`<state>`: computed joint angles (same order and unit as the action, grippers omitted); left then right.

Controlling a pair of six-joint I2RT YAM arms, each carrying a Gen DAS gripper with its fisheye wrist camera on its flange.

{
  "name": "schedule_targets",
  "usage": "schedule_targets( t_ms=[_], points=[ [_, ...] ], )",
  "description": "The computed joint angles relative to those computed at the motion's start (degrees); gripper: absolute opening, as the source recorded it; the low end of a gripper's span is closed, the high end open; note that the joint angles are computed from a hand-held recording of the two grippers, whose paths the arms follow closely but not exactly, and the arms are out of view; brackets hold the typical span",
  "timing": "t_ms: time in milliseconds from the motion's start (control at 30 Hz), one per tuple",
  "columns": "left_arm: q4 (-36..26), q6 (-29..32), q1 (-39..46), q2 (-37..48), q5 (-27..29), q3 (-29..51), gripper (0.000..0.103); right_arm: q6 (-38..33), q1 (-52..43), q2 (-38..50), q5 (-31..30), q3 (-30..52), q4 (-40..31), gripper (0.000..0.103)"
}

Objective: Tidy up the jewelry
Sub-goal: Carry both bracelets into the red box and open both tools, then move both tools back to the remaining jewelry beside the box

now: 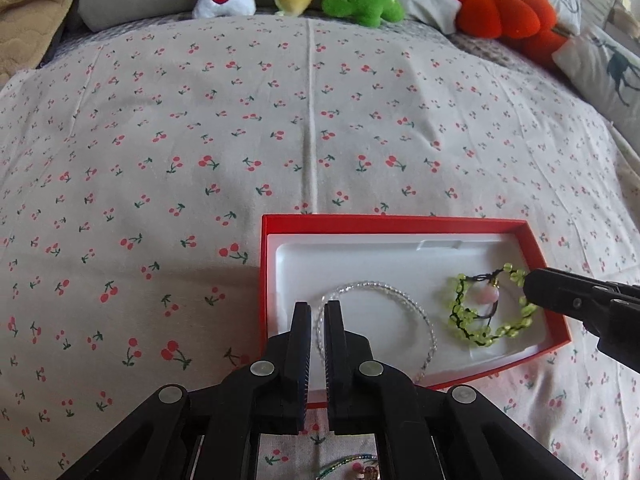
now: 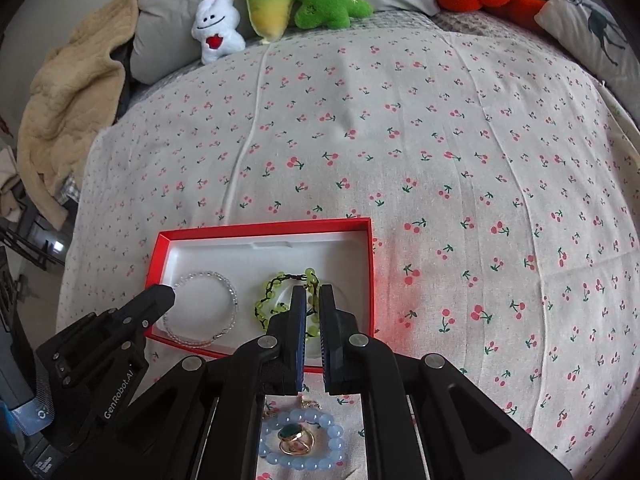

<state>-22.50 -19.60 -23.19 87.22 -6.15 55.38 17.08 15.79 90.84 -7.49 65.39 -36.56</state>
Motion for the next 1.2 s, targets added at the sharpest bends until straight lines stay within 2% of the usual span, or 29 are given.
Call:
schedule_targets(
  t_ms=[100,167,500,600,667,1000,1200],
  points=[
    [-0.5,-0.1,-0.2,-2.0,-0.1,-0.6,0.033,-0.4,0.1,-0.6,0.1,0.2,-1.2,0.012],
    [-0.9,0.0,-0.5,-3.5,-0.4,-1.1,0.035,-0.3,-0.1,-1.4,-0.3,-0.2,-1.5,0.020],
    [-4.0,1.7,-1.3,-10.1,-3.1,-4.3,0.066,-1.5,0.8,-6.8,0.5,-2.7,-3.6,0.033],
    [-4.9,2.1,-1.4,-12.3,-4.3,-5.6,0.075,-1.8,1.3,-8.5,1.2,-3.8,-4.1,0.048],
    [-5.5,2.3,-1.5,-13.7,-5.1,-6.6,0.079,-2.1,1.8,-9.6,1.8,-4.7,-4.4,0.056],
    [-10.2,2.2,-3.7,-16.4,-9.0,-9.2,0.092,-3.1,2.5,-13.3,3.0,-8.5,-6.8,0.065],
    [-13.0,1.0,-3.7,-16.5,-8.6,-10.7,0.094,-2.8,3.7,-13.9,4.9,-10.5,-8.7,0.068]
  ],
)
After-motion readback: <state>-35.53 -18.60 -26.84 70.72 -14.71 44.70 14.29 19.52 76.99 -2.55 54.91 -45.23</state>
